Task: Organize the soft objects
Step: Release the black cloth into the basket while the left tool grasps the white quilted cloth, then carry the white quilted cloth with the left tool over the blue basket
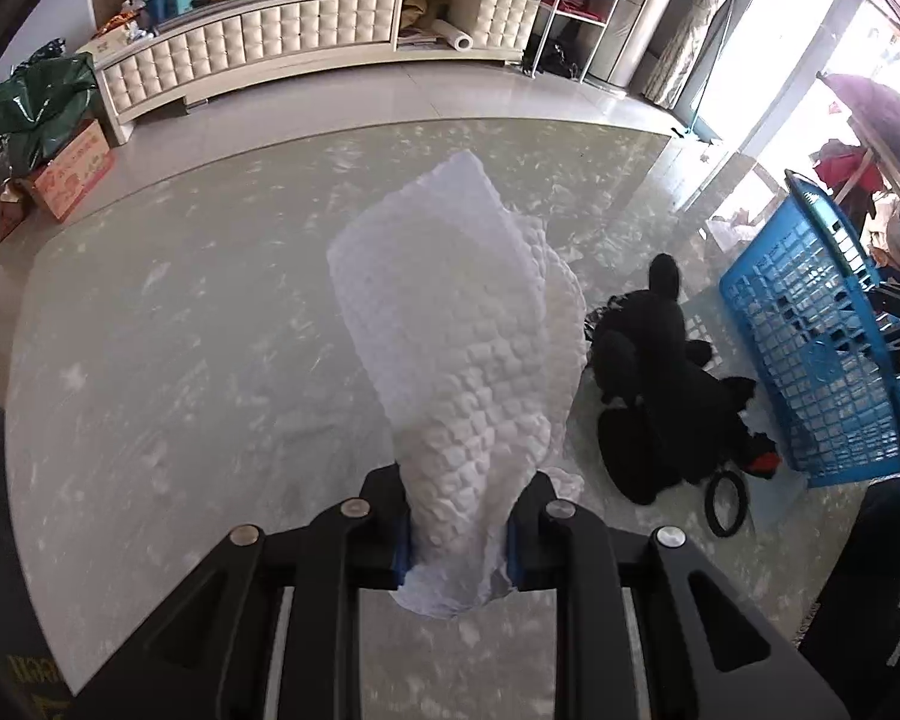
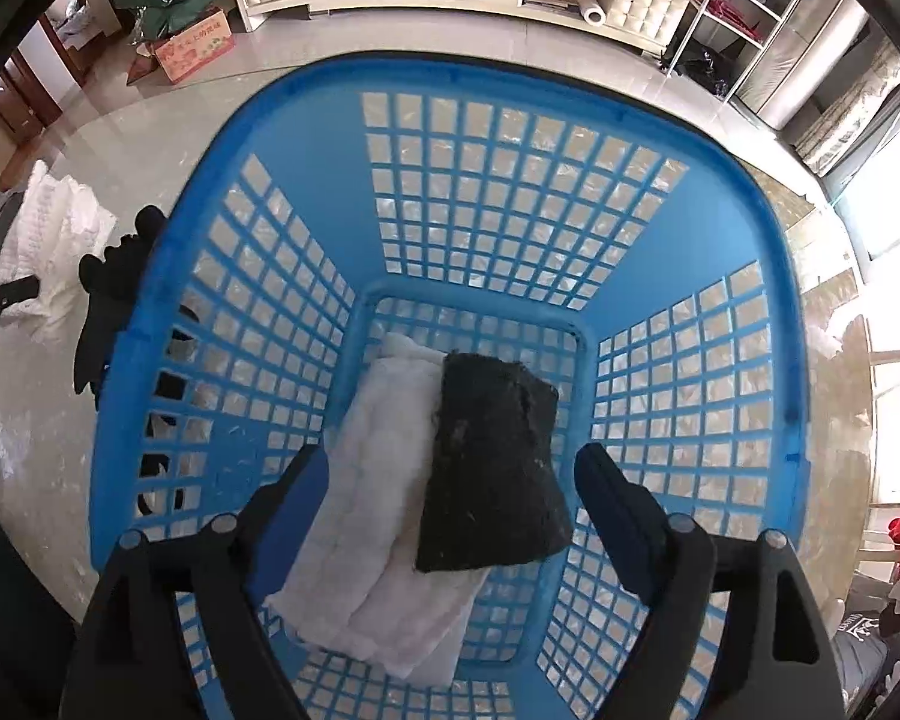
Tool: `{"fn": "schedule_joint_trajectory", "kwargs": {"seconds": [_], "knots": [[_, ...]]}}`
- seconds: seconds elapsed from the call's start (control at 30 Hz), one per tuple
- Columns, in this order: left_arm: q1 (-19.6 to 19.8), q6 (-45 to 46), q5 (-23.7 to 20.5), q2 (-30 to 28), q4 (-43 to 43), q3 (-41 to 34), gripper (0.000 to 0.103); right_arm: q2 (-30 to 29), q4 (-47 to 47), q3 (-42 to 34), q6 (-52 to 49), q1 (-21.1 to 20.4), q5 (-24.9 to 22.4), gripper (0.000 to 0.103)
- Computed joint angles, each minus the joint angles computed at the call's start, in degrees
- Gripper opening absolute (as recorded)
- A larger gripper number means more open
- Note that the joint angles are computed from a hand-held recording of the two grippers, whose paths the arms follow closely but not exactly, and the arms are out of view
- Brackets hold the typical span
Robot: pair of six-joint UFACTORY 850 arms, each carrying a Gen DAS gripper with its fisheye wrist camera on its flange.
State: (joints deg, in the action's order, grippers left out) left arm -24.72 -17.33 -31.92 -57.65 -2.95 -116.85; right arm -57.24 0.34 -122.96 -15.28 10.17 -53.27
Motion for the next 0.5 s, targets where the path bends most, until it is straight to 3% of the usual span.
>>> {"fn": "schedule_joint_trajectory", "kwargs": {"seconds": [0.07, 0.13, 0.5], "knots": [[-0.31, -0.56, 1.37, 2.32, -0.25, 3.02, 0.02, 2.04, 0.62, 2.83, -0.19, 0.15, 1.04, 0.085], [-0.9, -1.92, 2.54, 4.53, 1.05, 5.82, 0.02, 4.25, 0.69, 5.45, 0.24, 0.2, 2.35, 0.102], [-5.54, -8.8, 5.68, 12.94, 8.15, 12.45, 0.02, 17.28, 2.28, 21.25, -1.78, -0.98, 8.87, 0.103]]}}
